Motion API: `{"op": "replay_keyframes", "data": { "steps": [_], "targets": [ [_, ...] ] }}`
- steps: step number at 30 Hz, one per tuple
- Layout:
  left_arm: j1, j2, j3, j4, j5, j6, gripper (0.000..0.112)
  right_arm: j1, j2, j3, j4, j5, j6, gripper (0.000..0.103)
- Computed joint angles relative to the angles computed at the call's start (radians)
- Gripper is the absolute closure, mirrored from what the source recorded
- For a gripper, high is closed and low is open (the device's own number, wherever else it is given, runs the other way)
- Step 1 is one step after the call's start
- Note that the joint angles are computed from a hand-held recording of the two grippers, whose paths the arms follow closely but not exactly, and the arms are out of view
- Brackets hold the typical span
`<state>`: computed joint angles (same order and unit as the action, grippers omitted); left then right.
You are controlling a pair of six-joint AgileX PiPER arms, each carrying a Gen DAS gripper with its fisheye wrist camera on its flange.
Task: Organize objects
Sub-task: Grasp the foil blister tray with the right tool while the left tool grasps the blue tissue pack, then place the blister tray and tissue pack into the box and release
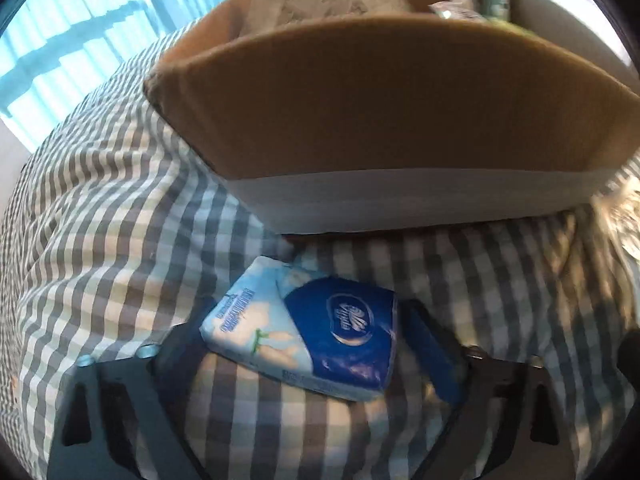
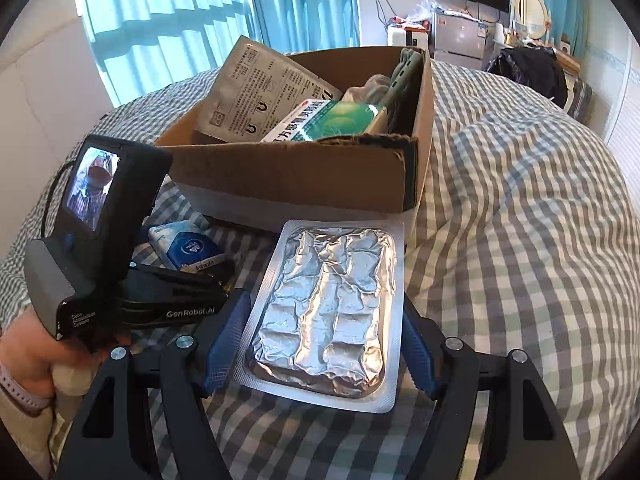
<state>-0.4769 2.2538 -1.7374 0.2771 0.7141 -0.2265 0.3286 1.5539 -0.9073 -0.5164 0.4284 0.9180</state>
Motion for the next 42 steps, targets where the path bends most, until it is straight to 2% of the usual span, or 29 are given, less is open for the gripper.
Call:
{"op": "replay_keyframes", "data": {
  "steps": [4,10,11,15,18,20,24,28,33,38,42],
  "targets": [
    [0.008,-0.084,0.116,-0.105,-0.059,0.087,0.029,0.005,-0.004,0.005,0.003,0.001,0.007,0.032],
    [0.02,-0.3,0.37,-0.234,-0.169,0.136,0.029,0.077,-0.057,0.022,-0.101,0.062,0.132,0.032],
    [0.019,-0.34,0.413,-0.227,-0.18,0.116,0.029,0.088,-0.069,0.025,-0.11,0.074,0.145,0.032],
    [-0.015,-0.42,0.493,-0.041,-0.182,-0.066,0.029,0.138,-0.099,0.026,-0.133,0.127,0.196,0.032],
    [0.008,-0.486,0.528,-0.065,-0.179,-0.048,0.029,0.188,-0.119,0.004,-0.149,0.199,0.206,0.032],
    [0.023,-0.536,0.539,-0.058,-0.178,-0.057,0.029,0.224,-0.147,-0.006,-0.165,0.249,0.221,0.032],
    [-0.005,-0.606,0.548,0.042,-0.156,-0.159,0.029,0.27,-0.208,-0.015,-0.201,0.323,0.259,0.032],
    [-0.001,-0.661,0.548,-0.008,-0.145,-0.113,0.029,0.324,-0.254,-0.046,-0.212,0.415,0.265,0.032],
    [-0.015,-0.731,0.531,0.001,-0.153,-0.103,0.029,0.389,-0.299,-0.093,-0.258,0.522,0.277,0.032],
    [0.001,-0.707,0.434,-0.056,-0.138,-0.03,0.029,0.39,-0.323,-0.136,-0.281,0.558,0.233,0.032],
    [0.012,-0.625,0.294,-0.098,-0.092,0.034,0.029,0.32,-0.333,-0.175,-0.255,0.506,0.159,0.032]
  ]
}}
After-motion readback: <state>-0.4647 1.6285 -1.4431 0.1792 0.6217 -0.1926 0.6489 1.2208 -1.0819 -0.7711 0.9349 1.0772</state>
